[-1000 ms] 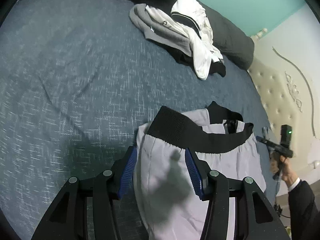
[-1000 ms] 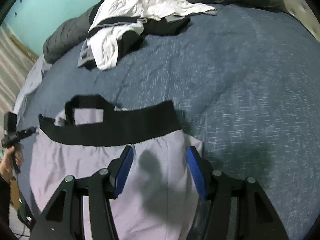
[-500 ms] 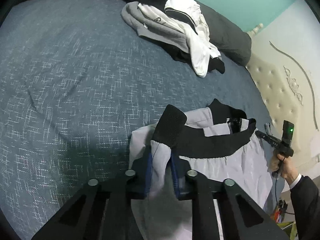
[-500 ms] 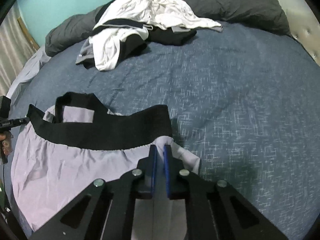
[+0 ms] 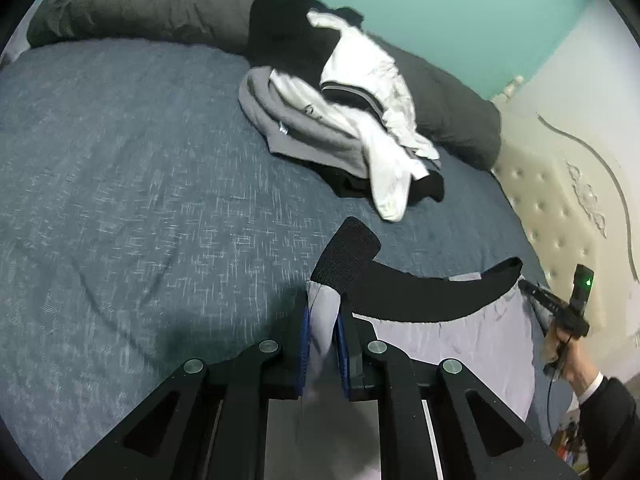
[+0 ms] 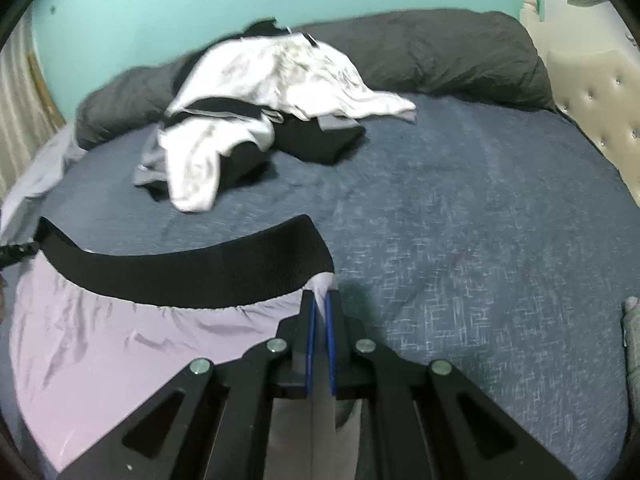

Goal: Fold clothes
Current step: 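Carry the hem band over the collar with both tools and lower it, then open both tools to release the hem band onto the jacket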

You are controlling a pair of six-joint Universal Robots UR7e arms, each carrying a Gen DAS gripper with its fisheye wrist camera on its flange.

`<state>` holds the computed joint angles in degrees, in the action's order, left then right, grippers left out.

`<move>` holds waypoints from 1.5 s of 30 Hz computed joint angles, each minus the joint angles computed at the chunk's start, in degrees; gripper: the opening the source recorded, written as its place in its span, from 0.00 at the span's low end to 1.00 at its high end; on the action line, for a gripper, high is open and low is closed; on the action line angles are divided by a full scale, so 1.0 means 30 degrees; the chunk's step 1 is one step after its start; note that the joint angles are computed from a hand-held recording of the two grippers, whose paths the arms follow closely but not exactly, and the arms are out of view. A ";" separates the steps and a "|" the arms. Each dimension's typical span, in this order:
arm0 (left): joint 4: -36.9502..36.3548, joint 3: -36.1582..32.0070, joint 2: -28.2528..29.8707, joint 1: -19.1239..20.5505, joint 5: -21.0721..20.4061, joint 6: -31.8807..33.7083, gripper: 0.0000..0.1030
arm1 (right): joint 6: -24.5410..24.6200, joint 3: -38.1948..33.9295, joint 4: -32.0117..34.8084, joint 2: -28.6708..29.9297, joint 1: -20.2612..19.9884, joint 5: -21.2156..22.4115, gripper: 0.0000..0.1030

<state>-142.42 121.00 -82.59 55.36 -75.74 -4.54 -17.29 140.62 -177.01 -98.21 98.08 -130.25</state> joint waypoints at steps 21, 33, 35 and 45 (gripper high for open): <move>0.2110 -0.0203 0.0072 -0.0483 0.2419 -0.0657 0.32 | 0.3237 0.0172 0.3628 -0.1655 0.1268 -0.0795 0.14; 0.7161 0.4003 -0.6889 -0.5718 -0.1605 -0.3357 0.34 | 1.1737 0.2227 0.9894 -0.2469 0.8697 0.1468 0.14; 0.6840 0.5035 -0.7492 -0.6509 -0.2385 -0.4628 0.34 | 1.2856 0.2704 0.9147 -0.1770 0.9367 0.2280 0.14; 0.5991 0.8620 -0.8110 -0.9056 -0.3286 -0.7083 0.34 | 1.4501 0.4309 0.4325 0.2955 0.9763 0.3753 0.13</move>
